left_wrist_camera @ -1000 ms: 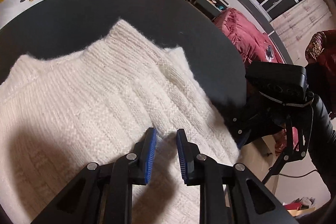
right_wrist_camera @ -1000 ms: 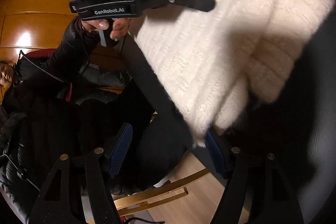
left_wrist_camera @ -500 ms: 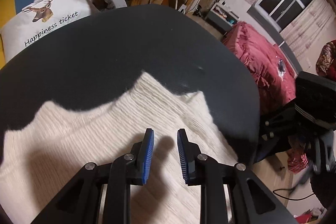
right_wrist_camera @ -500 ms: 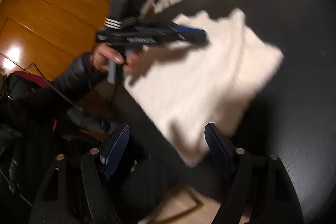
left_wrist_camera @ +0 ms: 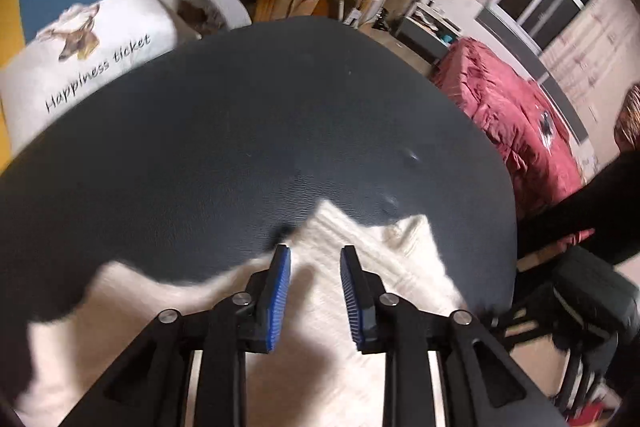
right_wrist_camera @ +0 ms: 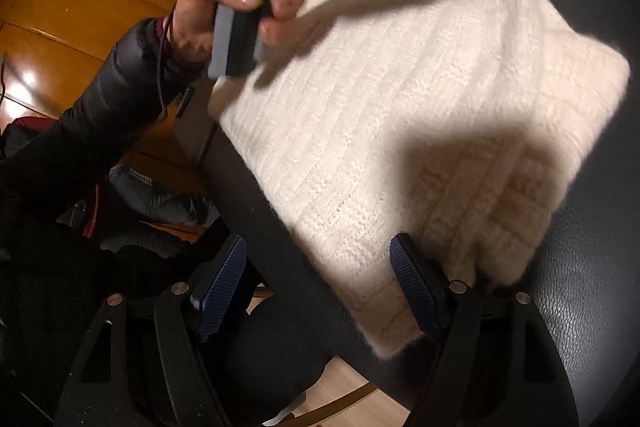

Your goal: Fold clothes

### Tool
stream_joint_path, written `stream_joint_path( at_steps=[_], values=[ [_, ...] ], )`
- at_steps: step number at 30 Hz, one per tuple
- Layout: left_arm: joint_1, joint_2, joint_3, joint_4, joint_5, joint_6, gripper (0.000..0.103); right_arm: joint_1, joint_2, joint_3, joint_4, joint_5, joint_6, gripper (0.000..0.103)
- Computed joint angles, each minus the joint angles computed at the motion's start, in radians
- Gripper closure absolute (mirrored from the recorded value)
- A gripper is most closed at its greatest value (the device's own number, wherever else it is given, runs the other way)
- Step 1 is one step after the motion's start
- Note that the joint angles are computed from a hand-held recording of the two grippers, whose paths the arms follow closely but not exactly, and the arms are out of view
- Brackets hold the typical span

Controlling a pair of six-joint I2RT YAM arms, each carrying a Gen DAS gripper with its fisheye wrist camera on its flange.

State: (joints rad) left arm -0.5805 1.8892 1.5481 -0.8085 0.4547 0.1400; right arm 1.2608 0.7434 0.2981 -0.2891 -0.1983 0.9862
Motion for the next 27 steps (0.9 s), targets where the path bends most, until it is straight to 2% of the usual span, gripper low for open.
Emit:
stream_joint_path(
  at_steps=[4,7,10,11,12,13,18,20,23,24,25,27],
  values=[
    [0.031,0.046,0.066,-0.108,0.019,0.111,0.068,0.046,0.101,0.018,0.094,0.043,0.035,0.025],
    [0.021,0.1,0.115,-0.171,0.042,0.174,0.065,0.058,0.124,0.025,0.113,0.05,0.042,0.024],
    [-0.011,0.111,0.103,-0.157,0.013,0.196,0.066,0.02,0.041,0.008,0.057,0.022,0.025,0.023],
    [-0.026,0.1,0.081,-0.126,-0.011,0.192,0.075,-0.045,-0.043,0.007,-0.048,-0.018,-0.016,0.023],
    [-0.039,0.081,0.049,-0.079,-0.038,0.177,0.096,-0.06,-0.078,-0.009,-0.047,-0.036,-0.025,0.023],
    [-0.045,0.075,0.033,-0.048,-0.046,0.158,0.103,-0.057,-0.079,-0.011,-0.046,-0.028,-0.02,0.023],
    [-0.057,0.025,-0.073,0.15,-0.123,0.004,0.103,-0.055,-0.171,-0.034,-0.097,0.005,-0.019,0.023],
    [-0.05,0.025,-0.075,0.149,-0.167,-0.038,0.103,-0.025,-0.182,-0.037,-0.096,0.043,0.005,0.023],
    [0.04,-0.082,-0.155,0.165,-0.059,-0.093,0.088,-0.02,-0.185,-0.031,-0.107,0.056,0.021,0.023],
    [0.077,-0.126,-0.184,0.16,-0.017,-0.096,0.088,-0.019,-0.18,-0.028,-0.106,0.059,0.026,0.023],
    [0.108,-0.172,-0.21,0.135,0.014,-0.071,0.088,-0.019,-0.172,-0.023,-0.108,0.06,0.03,0.023],
    [0.168,-0.284,-0.284,0.077,0.039,0.049,0.087,-0.031,-0.132,0.018,-0.134,0.05,0.019,0.023]
  ],
)
